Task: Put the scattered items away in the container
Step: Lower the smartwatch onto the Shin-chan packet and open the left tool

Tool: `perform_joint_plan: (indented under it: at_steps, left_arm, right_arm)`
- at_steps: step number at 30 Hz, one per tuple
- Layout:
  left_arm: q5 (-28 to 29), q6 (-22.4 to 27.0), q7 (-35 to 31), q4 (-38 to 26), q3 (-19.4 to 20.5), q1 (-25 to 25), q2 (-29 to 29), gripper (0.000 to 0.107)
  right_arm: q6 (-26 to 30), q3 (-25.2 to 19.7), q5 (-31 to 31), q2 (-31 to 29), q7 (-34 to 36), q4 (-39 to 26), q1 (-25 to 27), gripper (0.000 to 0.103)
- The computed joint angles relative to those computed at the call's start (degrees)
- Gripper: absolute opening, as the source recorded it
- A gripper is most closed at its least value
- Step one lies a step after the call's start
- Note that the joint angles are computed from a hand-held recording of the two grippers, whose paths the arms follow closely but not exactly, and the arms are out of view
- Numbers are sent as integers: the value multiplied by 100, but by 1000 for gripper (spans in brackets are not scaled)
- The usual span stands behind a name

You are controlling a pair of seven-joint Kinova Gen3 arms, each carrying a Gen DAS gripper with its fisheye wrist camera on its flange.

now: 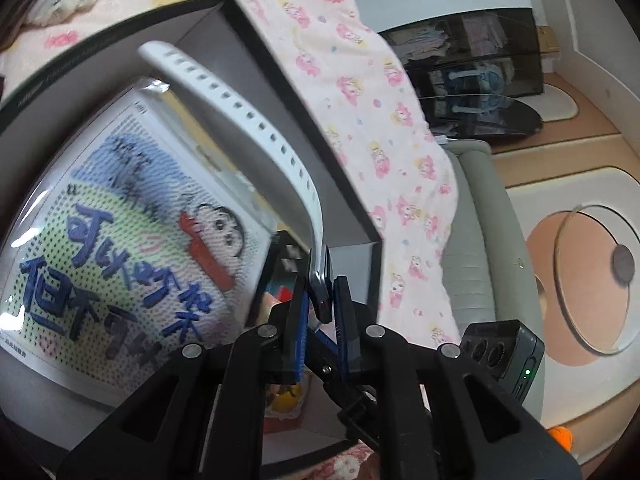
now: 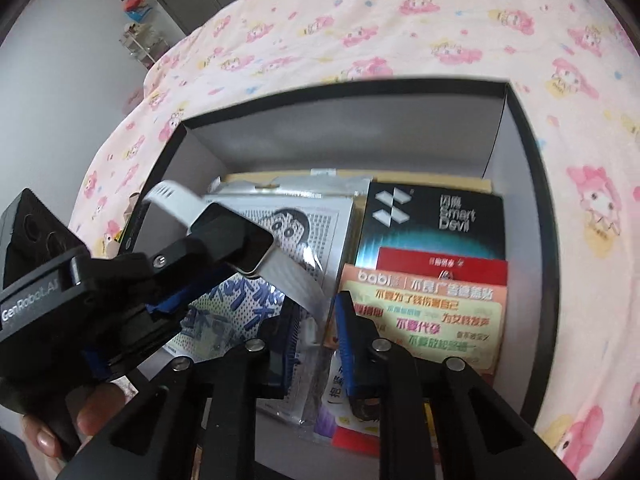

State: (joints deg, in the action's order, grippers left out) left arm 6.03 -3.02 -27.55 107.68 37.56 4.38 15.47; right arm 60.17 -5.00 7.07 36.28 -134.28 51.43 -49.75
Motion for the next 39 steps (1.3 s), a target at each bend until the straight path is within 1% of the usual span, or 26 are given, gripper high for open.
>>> perform_joint_plan:
  at_steps: [3, 5, 7, 8, 9, 10, 11, 13, 15, 17, 20, 22, 23, 24, 25, 26, 27, 28, 29, 31, 33, 35, 36, 37, 38, 39]
  left_arm:
    - [-500, -248, 361, 17, 167, -139, 8, 11]
    - [-854, -429, 760, 0, 66, -28, 87, 11]
    - [-887, -507, 924, 33, 270, -191, 206, 11]
    - [-828, -410, 887, -2, 451, -330, 265, 11]
    - [-814, -221, 862, -81, 529, -373, 313, 11]
    - [-779, 11, 867, -186, 502, -326, 346, 11]
    - [-787, 244, 877, -316, 393, -207, 367, 11]
    - [-894, 710, 897, -577, 188, 19, 464, 11]
    - [-991, 1176, 980, -816, -189, 372, 485, 13]
    - [-933, 1642, 896, -1054, -209, 391, 570, 14]
    - [-524, 2341, 436, -1365, -402, 482, 671, 16]
    - [-191, 2738, -7, -1489, -381, 388, 728, 19]
    - [-9, 2810, -239, -1487, -285, 253, 741, 21]
    - [206, 2788, -472, -1410, -103, 36, 723, 26]
    - [412, 2675, -705, -1279, 124, -218, 681, 31]
    - [610, 2623, -938, -1130, 284, -414, 599, 34]
    - [783, 2617, -1167, -1087, 339, -518, 521, 38]
    - [940, 2704, -1384, -1090, 289, -544, 421, 41]
    - [1080, 2833, -1540, -1104, 135, -482, 314, 43]
    - [1241, 3221, -1722, -1195, -332, -219, 164, 46]
    - [1264, 3636, -1653, -1370, -853, 131, 184, 46]
    - [1556, 3853, -1762, -1425, -1360, 438, 234, 46]
    - [1787, 3874, -1927, -1404, -1504, 496, 265, 46]
    - [2012, 3834, -2110, -1352, -1543, 479, 293, 46]
    - [2147, 3777, -2244, -1305, -1475, 401, 326, 46]
    - [2192, 3680, -2320, -1263, -1308, 271, 372, 46]
  right_arm:
    - [-48, 157, 286, -104, -72, 27, -157, 16]
    - [-38, 307, 594, -204, -195, 90, -311, 16]
    - [59, 372, 806, -197, -298, 58, -380, 16]
    - [118, 396, 889, -185, -355, 51, -401, 16]
    - [181, 385, 932, -168, -366, 39, -401, 16]
    - [293, 401, 1000, -135, -391, 1, -430, 16]
    - [365, 394, 1031, -150, -400, 20, -423, 16]
    - [653, 341, 992, -17, -348, -190, -376, 16]
    - [871, 234, 773, 114, -276, -376, -234, 16]
    - [880, 143, 541, 113, -234, -332, -92, 16]
    - [672, 78, 329, -29, -237, -87, 26, 16]
    - [299, 2, 235, -288, -363, 318, 140, 17]
    - [117, 16, 168, -411, -374, 512, 167, 17]
    - [-113, 1, 124, -553, -446, 735, 228, 17]
    - [-253, -9, 101, -635, -506, 867, 269, 17]
    - [-421, -28, 46, -720, -575, 1008, 337, 17]
    - [-510, -66, -10, -783, -595, 1102, 395, 17]
    - [-582, -120, -85, -816, -570, 1155, 468, 17]
    - [-658, -209, -212, -829, -487, 1196, 566, 17]
    - [-649, -350, -463, -747, -283, 1113, 700, 17]
    - [-571, -621, -915, -564, 116, 937, 933, 18]
    - [-526, -806, -1352, -364, 476, 775, 1080, 18]
    - [-495, -828, -1491, -301, 580, 719, 1092, 18]
    - [-469, -844, -1610, -256, 675, 677, 1097, 18]
    - [-446, -854, -1694, -212, 773, 630, 1076, 18]
    - [-406, -822, -1721, -185, 831, 592, 1032, 18]
